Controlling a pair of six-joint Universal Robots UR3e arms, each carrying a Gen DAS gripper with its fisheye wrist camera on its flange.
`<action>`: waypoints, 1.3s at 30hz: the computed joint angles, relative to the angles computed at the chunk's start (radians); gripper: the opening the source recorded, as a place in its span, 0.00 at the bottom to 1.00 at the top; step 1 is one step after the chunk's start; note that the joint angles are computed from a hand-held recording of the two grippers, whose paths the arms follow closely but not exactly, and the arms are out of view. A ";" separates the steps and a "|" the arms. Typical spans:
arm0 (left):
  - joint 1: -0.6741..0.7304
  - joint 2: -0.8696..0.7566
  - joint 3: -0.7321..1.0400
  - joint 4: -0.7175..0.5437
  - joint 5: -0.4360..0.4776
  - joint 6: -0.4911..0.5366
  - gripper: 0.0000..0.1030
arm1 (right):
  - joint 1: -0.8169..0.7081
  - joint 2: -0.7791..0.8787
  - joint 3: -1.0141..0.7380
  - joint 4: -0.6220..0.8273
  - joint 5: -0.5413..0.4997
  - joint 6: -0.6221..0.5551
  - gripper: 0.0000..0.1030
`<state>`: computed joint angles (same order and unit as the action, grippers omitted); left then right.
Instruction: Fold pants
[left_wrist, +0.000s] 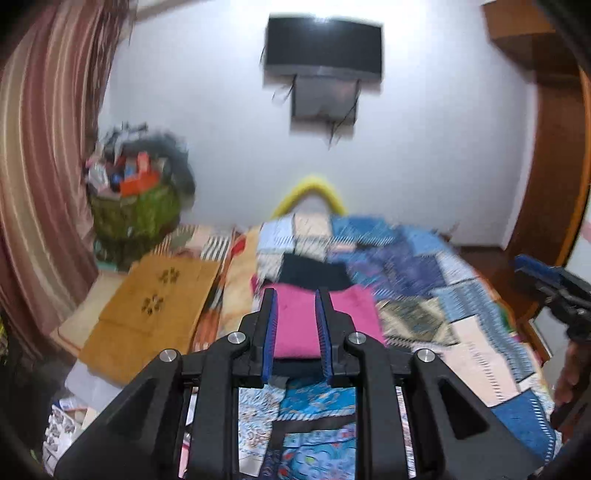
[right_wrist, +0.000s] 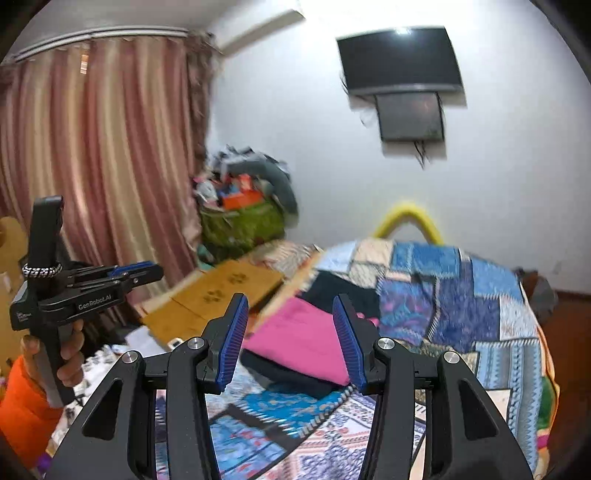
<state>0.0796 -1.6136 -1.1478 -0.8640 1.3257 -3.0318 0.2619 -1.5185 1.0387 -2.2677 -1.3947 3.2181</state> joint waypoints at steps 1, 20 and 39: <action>0.001 0.044 -0.037 0.018 -0.009 0.002 0.20 | 0.014 -0.024 0.019 -0.015 -0.010 0.002 0.43; -0.295 0.472 -0.431 0.266 0.310 -0.100 0.92 | 0.335 -0.228 0.276 -0.220 -0.448 0.066 0.81; -0.247 0.516 -0.501 0.265 0.274 -0.128 1.00 | 0.449 -0.227 0.318 -0.274 -0.613 0.083 0.99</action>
<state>-0.1674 -1.0976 -1.6493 -0.5985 1.5999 -3.1599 0.7111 -1.7457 1.3568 -2.5413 -2.0073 3.3009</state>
